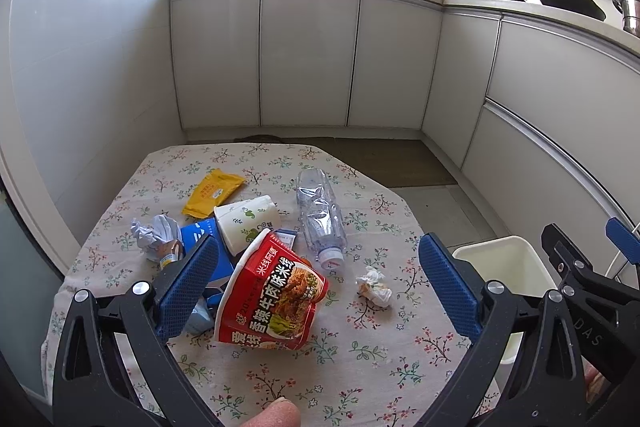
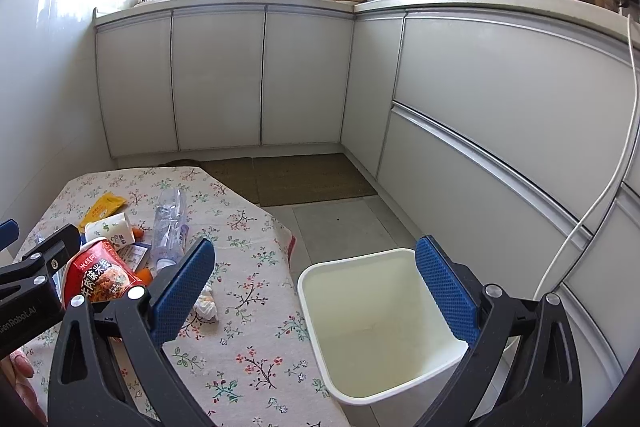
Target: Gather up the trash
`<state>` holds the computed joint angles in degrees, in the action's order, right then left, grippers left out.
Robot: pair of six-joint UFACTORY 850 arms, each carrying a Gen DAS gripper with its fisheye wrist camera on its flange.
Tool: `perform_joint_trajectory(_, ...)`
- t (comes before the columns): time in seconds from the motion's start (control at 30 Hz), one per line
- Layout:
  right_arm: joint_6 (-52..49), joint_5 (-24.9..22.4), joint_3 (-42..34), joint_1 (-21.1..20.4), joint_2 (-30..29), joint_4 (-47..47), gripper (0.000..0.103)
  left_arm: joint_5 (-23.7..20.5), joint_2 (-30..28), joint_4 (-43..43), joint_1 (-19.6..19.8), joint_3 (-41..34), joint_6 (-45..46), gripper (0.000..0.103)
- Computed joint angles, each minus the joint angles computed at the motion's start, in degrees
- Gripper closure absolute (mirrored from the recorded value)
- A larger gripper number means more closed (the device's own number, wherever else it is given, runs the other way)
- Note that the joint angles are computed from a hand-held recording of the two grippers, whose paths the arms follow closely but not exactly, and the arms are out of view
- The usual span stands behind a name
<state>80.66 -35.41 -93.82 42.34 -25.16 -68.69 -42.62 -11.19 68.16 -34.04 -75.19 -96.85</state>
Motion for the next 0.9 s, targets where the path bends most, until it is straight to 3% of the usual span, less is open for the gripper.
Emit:
perform_joint_trajectory(0.47,-2.8,0.5,-0.8,-0.2,-0.6,3.1,0.005,0.1,-0.3,-1.8,0.4,0.0,1.2,0.007)
perform_joint_trajectory(0.67,-18.9,1.2,-6.3,-1.0,-3.8,21.0,0.005,-0.5,-0.6,-10.2,2.4,-0.7,7.9,0.007)
perform_joint_trajectory(0.8,-34.8,0.9,-13.1,-2.0,-6.5,39.1,0.006,-0.6,0.2,-14.8,5.4,-1.0,13.6,0.007)
perform_joint_trajectory(0.9,-43.7,-0.6,-19.7,-2.9,-9.5,49.8,0.006,-2.4,2.5,-13.9,9.2,-1.2,12.8,0.007)
